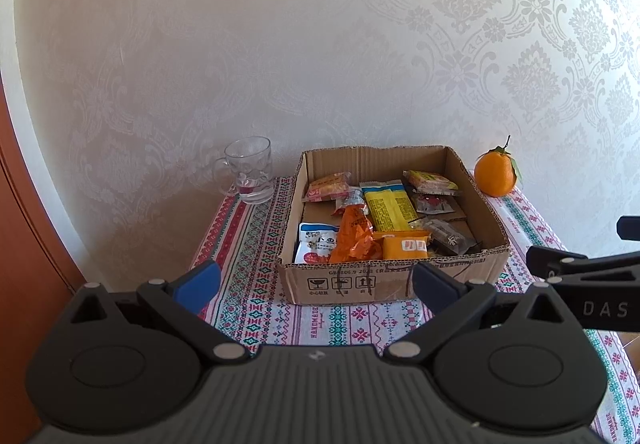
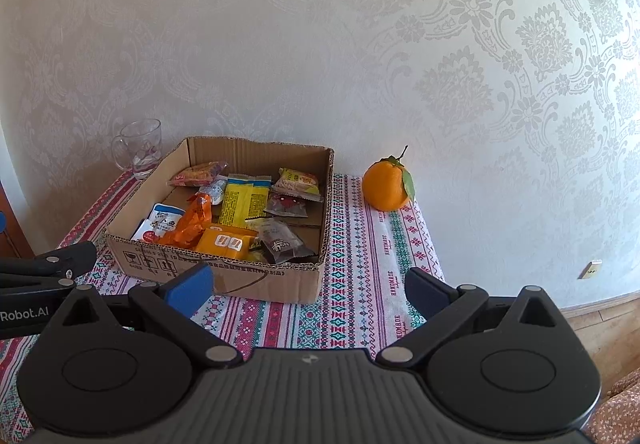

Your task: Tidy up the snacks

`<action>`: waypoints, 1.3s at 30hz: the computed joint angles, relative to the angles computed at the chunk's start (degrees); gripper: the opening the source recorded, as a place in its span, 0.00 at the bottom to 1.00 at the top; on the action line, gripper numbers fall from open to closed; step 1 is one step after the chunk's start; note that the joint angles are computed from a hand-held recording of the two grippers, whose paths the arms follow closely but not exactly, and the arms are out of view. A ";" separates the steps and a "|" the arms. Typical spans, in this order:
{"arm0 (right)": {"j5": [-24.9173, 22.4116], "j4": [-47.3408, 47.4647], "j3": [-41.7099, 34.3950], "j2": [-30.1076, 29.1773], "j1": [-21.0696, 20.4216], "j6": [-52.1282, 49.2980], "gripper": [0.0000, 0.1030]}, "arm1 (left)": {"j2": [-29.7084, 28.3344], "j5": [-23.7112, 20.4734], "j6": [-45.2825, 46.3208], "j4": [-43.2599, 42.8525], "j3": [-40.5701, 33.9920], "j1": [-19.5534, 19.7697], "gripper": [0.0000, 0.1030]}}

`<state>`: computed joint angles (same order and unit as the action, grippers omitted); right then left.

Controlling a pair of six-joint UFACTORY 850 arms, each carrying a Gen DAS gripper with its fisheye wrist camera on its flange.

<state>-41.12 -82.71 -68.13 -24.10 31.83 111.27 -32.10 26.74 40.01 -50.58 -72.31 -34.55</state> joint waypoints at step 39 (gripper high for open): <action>-1.02 -0.09 0.03 -0.06 0.25 0.05 1.00 | 0.33 -0.43 -0.46 0.26 0.44 -0.03 0.99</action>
